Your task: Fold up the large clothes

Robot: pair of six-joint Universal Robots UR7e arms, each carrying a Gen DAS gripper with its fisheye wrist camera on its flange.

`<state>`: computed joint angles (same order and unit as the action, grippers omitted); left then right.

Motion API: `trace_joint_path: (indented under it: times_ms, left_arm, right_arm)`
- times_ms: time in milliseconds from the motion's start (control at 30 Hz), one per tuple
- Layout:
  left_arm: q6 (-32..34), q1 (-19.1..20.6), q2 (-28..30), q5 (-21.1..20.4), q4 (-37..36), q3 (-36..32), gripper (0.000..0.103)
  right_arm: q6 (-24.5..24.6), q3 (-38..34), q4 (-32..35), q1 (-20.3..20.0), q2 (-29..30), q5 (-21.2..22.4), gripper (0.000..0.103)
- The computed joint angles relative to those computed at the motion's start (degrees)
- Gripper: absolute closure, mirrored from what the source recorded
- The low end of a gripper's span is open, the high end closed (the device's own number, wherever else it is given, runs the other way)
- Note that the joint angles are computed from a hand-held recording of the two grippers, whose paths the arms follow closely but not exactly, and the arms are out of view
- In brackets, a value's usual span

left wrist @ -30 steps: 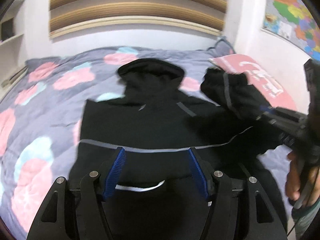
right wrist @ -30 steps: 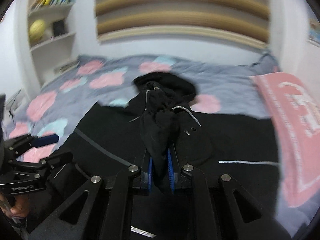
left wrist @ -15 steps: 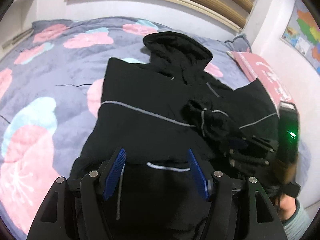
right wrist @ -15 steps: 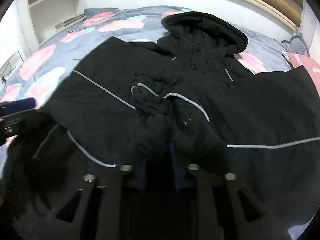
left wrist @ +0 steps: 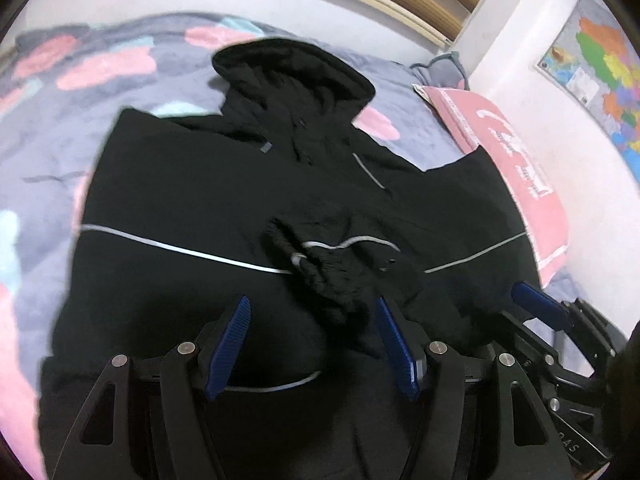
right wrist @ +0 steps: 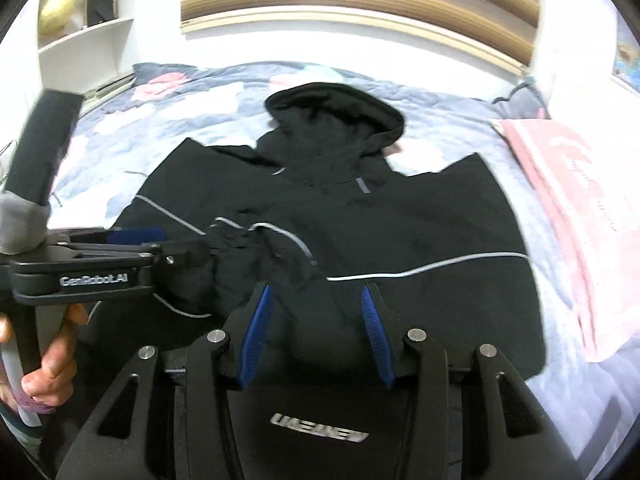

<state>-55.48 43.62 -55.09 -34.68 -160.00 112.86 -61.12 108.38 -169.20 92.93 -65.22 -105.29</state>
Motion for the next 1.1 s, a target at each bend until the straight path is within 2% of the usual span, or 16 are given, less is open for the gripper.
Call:
trace_joint_path:
  times_ms: [67, 133, 367, 567, 667, 733, 800, 833, 900, 967, 1100]
  left_arm:
    - [1.92, 0.6, 0.95, -1.18, -5.12, 0.21, 0.036]
    - [1.84, 0.52, 1.66, -0.26, -5.57, -0.16, 0.036]
    - [-1.75, 0.99, 2.94, 2.94, 1.92, -3.05, 0.032]
    - [-0.69, 3.38, 4.49, -1.04, -1.93, -4.09, 0.032]
    - [-0.23, 3.77, 5.65, -0.91, -0.72, -5.66, 0.032]
    - [-2.47, 3.89, 6.52, 0.94, 4.05, -7.62, 0.033]
    - [-3.18, 4.28, 6.95, 1.0, 5.76, -8.62, 0.069]
    - [-2.1, 4.46, 6.91, 0.05, 3.6, -8.29, 0.077]
    - [-2.29, 3.76, 6.19, 2.07, 1.7, -7.0, 0.081]
    - [-4.38, 2.4, 4.26, 6.26, 4.32, -5.3, 0.083]
    - [-6.91, 1.21, -2.57, 9.02, 4.01, 0.66, 0.083]
  right_arm:
    - [0.36, -0.41, -1.04, -0.3, 0.02, -0.42, 0.055]
    - [0.36, -0.43, -2.3, -0.63, -0.26, -0.78, 0.055]
    - [2.2, -1.53, -0.24, -2.31, -1.67, 1.08, 0.055]
    - [2.72, -2.6, 0.11, -2.92, -1.1, 0.63, 0.054]
    - [2.41, -2.7, -1.08, -3.08, -0.4, 0.11, 0.054]
    - [2.9, -3.18, -0.18, -3.07, -0.06, -0.75, 0.055]
    - [3.45, -3.57, 0.62, -3.05, 0.2, -1.62, 0.054]
    - [3.43, -3.57, 0.47, -3.03, 0.27, -1.96, 0.054]
    - [2.94, -3.37, -0.35, -2.87, 0.28, -2.76, 0.054]
    - [3.02, -3.61, 0.23, -2.66, 0.35, -3.36, 0.054]
    - [4.02, -5.65, 1.97, -2.1, 1.49, -4.31, 0.054]
